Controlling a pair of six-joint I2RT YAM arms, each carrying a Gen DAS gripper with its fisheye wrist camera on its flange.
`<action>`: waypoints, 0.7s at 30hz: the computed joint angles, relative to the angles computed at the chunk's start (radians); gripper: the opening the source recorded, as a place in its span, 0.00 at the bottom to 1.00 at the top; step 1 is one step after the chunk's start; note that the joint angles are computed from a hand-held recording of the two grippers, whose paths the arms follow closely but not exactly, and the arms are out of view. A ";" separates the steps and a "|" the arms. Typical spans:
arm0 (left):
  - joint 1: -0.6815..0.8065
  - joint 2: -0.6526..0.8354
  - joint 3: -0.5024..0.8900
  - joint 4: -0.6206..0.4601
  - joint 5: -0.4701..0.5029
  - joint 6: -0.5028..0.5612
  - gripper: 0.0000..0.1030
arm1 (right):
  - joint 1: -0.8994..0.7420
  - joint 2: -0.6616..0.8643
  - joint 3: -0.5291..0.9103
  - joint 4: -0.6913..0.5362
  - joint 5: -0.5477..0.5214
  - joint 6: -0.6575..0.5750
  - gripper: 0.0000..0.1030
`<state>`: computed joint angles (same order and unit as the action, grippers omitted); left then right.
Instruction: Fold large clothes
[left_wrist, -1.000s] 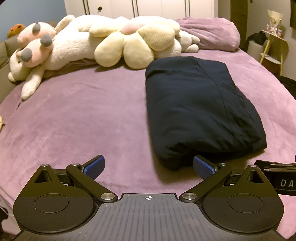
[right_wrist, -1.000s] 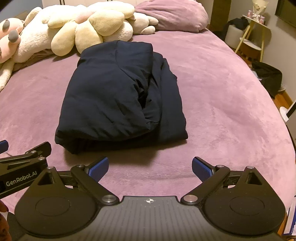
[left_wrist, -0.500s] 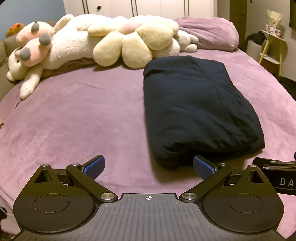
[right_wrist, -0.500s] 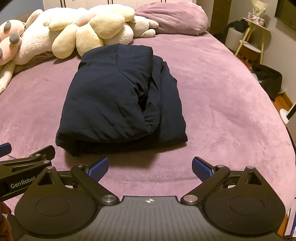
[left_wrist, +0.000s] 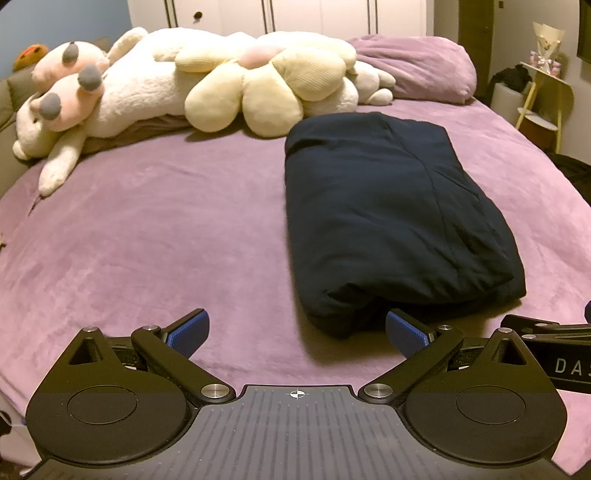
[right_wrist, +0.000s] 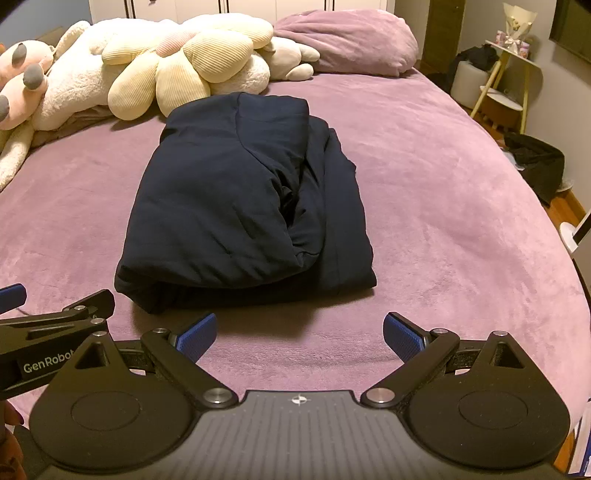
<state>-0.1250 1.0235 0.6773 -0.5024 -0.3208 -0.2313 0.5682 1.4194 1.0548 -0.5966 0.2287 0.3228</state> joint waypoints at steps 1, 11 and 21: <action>0.000 0.001 -0.001 0.001 0.000 0.000 1.00 | 0.001 0.000 0.001 -0.001 0.001 0.001 0.94; -0.012 -0.003 -0.011 0.013 -0.009 -0.011 1.00 | 0.002 0.000 -0.006 0.006 0.005 0.004 0.95; -0.008 0.006 -0.002 0.000 -0.013 -0.025 1.00 | 0.009 -0.008 -0.019 0.020 0.016 0.001 0.95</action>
<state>-0.1332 1.0300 0.6752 -0.5022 -0.3336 -0.2558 0.5771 1.4112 1.0358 -0.5767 0.2448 0.3237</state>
